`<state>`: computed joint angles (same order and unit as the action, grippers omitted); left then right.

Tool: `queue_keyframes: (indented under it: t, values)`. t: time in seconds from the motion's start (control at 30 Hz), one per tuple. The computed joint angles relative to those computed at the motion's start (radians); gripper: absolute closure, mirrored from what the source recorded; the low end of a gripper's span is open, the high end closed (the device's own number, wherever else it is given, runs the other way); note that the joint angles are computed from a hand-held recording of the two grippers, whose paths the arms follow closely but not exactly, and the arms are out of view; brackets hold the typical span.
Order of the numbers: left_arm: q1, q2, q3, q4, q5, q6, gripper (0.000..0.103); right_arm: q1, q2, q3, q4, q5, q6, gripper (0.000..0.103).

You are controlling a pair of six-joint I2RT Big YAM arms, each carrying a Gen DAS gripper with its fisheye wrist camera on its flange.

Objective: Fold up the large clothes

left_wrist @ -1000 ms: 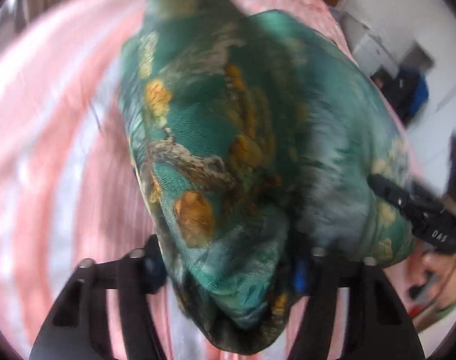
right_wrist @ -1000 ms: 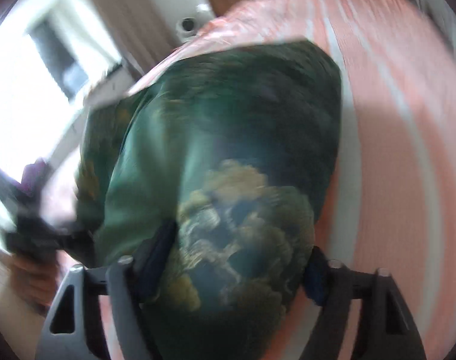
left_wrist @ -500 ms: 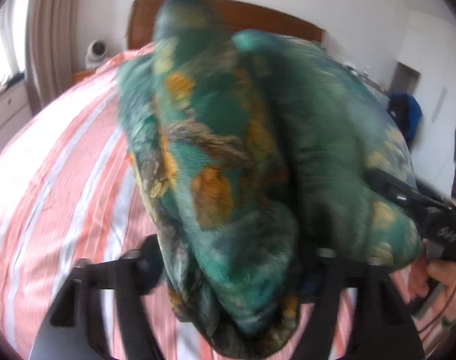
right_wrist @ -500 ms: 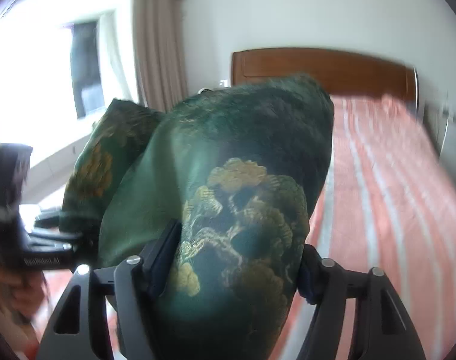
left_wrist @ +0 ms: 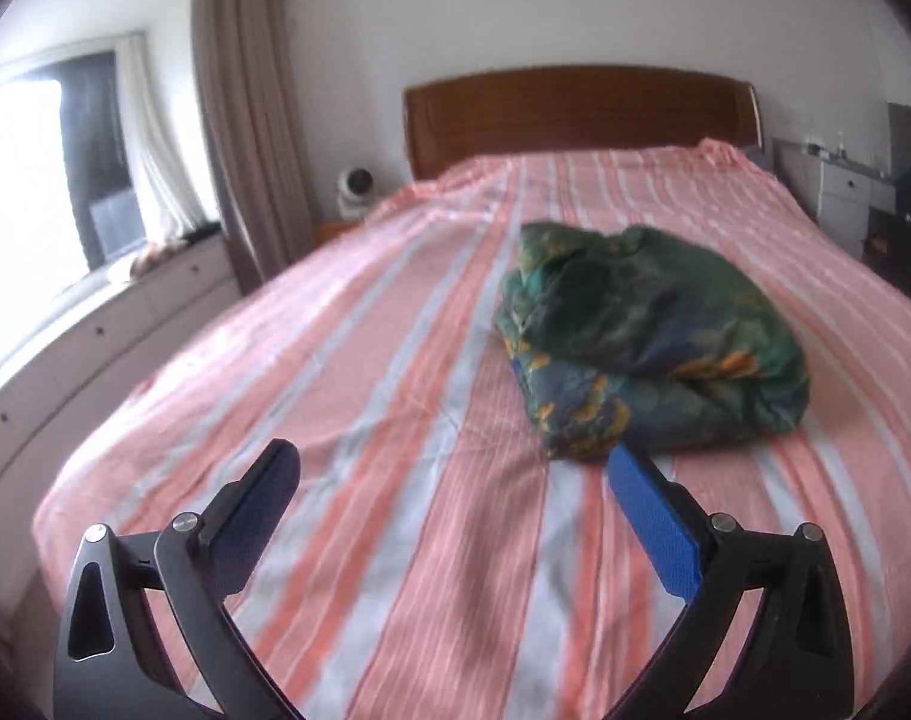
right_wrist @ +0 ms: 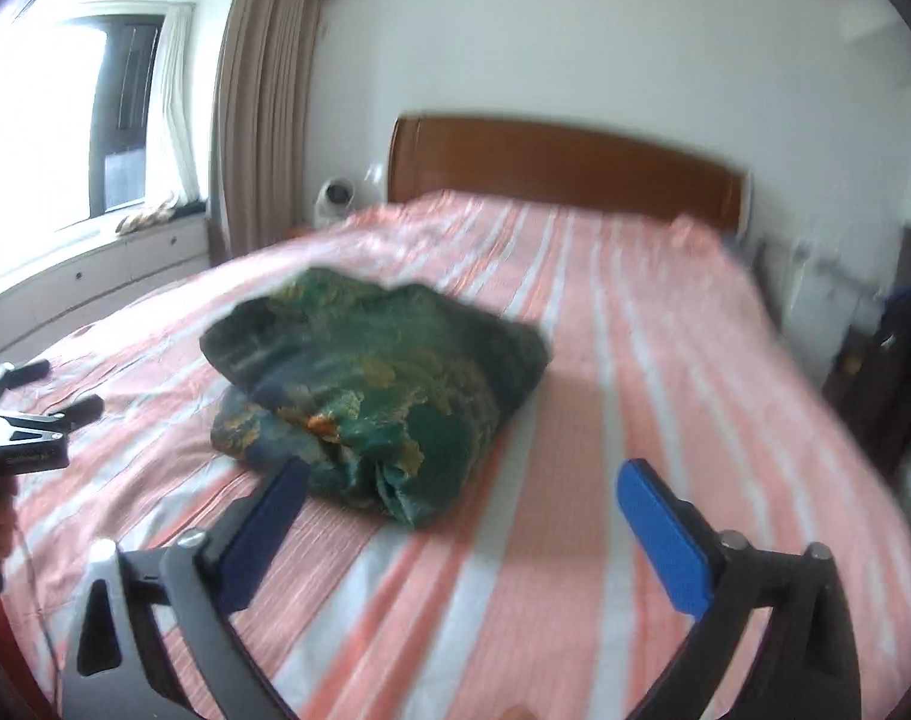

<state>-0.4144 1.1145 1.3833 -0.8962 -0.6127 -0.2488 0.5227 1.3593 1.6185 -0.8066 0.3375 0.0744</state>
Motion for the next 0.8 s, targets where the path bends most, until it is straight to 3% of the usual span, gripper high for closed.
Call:
queue_keyframes:
  t: [0.03,0.1,0.2,0.3,0.47,0.6,0.8]
  values:
    - [-0.021,0.01,0.037,-0.028,-0.017,-0.029,0.0,0.022,-0.03,-0.018,-0.003,0.031,0.013,0.0]
    - [-0.054,0.0,0.066,-0.08,-0.004,-0.079,0.0,-0.018,-0.036,-0.025,0.004,-0.027,0.018,0.0]
    - [-0.112,0.002,0.112,-0.147,-0.012,-0.145,0.0,-0.009,-0.084,-0.047,-0.059,-0.06,0.068,0.0]
    - [-0.178,-0.01,0.117,-0.2,-0.054,-0.202,0.0,0.015,-0.164,-0.108,-0.061,-0.044,0.105,0.0]
    - [-0.247,-0.007,0.13,-0.299,-0.093,-0.301,0.0,0.044,-0.205,-0.109,-0.135,-0.038,0.176,0.0]
    - [-0.313,0.005,0.157,-0.392,-0.145,-0.358,0.0,0.077,-0.214,-0.096,-0.21,-0.009,0.208,0.0]
    - [-0.367,0.003,0.182,-0.46,-0.124,-0.401,0.0,0.14,-0.187,-0.043,-0.371,0.054,0.265,0.0]
